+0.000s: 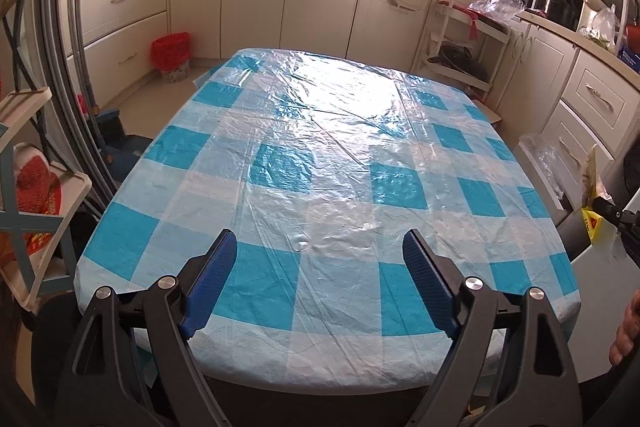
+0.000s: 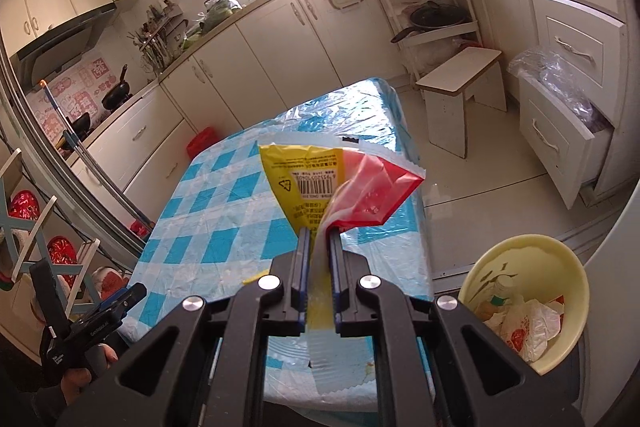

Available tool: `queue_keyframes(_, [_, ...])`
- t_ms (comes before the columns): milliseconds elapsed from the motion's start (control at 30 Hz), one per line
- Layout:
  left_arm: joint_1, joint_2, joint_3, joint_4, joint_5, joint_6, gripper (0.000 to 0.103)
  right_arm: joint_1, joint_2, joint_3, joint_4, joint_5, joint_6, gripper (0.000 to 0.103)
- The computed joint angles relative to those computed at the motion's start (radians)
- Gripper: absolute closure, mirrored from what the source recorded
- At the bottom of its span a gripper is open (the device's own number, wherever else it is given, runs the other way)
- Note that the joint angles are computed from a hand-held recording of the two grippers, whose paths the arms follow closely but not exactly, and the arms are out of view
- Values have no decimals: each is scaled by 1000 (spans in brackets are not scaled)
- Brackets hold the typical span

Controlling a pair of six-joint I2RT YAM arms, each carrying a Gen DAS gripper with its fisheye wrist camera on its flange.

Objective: Collect trash
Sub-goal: 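Carry the packet with the right tool toward the yellow bin, then open the right tool over the yellow bin to drop the packet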

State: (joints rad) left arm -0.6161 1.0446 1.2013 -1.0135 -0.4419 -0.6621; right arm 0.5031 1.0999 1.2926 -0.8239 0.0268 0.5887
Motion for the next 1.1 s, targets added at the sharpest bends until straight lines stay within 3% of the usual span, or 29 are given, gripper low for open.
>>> queue_keyframes(667, [-30, 19, 9, 4, 28, -15, 22, -266, -53, -137, -94, -28, 66, 90])
queue_keyframes(767, [-25, 18, 8, 6, 34, -16, 22, -305, -52, -167, -91, -34, 67, 84])
queue_keyframes(1100, [-44, 43, 30, 1, 29, -19, 22, -376, -46, -222, -107, -7, 111, 46])
